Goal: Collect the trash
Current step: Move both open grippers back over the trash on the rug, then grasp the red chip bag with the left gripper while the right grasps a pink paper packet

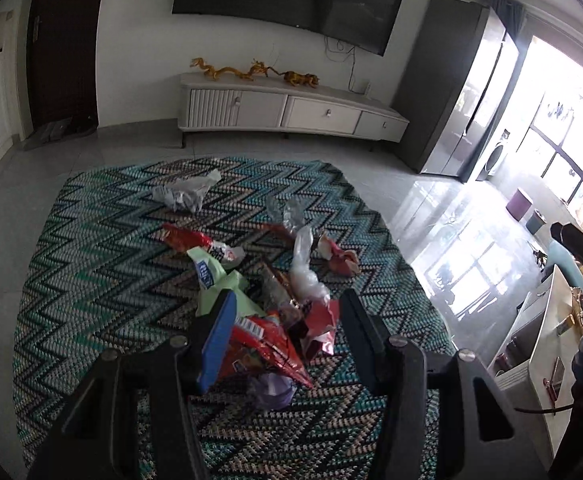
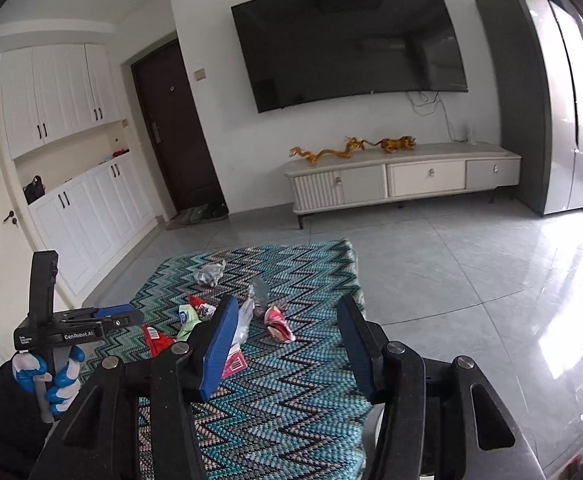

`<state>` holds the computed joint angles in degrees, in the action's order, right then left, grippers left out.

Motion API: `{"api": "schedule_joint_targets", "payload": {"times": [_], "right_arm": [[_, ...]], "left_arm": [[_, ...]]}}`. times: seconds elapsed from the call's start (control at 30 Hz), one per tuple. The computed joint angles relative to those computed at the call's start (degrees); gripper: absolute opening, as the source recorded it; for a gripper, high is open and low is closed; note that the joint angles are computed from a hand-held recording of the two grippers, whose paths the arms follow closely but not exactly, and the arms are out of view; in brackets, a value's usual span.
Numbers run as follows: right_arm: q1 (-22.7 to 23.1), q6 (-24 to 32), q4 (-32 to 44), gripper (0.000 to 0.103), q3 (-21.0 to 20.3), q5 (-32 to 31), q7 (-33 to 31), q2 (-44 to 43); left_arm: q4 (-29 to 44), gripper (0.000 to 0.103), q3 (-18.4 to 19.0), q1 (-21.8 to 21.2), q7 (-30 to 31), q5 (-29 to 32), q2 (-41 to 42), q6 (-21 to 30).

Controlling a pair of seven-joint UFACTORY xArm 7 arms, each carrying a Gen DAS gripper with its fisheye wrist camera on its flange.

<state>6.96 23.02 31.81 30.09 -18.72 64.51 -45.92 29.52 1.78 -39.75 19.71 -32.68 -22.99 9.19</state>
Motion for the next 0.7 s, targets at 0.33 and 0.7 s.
{"api": "schedule_joint_targets", "payload": {"times": [0.33, 0.7], "right_arm": [[-3.6, -10.6, 2.5, 0.049, -1.0, -2.6, -1.4, 19.3], [-6.5, -14.7, 12.5, 0.054, -2.3, -18.1, 5.0, 41.6]], "left_arm": [[4.5, 0.052, -1.7, 1.8, 5.0, -8.8, 14.0, -1.6], [5.6, 0.052, -2.1, 4.5, 27.2, -32.9, 15.6, 0.9]]}}
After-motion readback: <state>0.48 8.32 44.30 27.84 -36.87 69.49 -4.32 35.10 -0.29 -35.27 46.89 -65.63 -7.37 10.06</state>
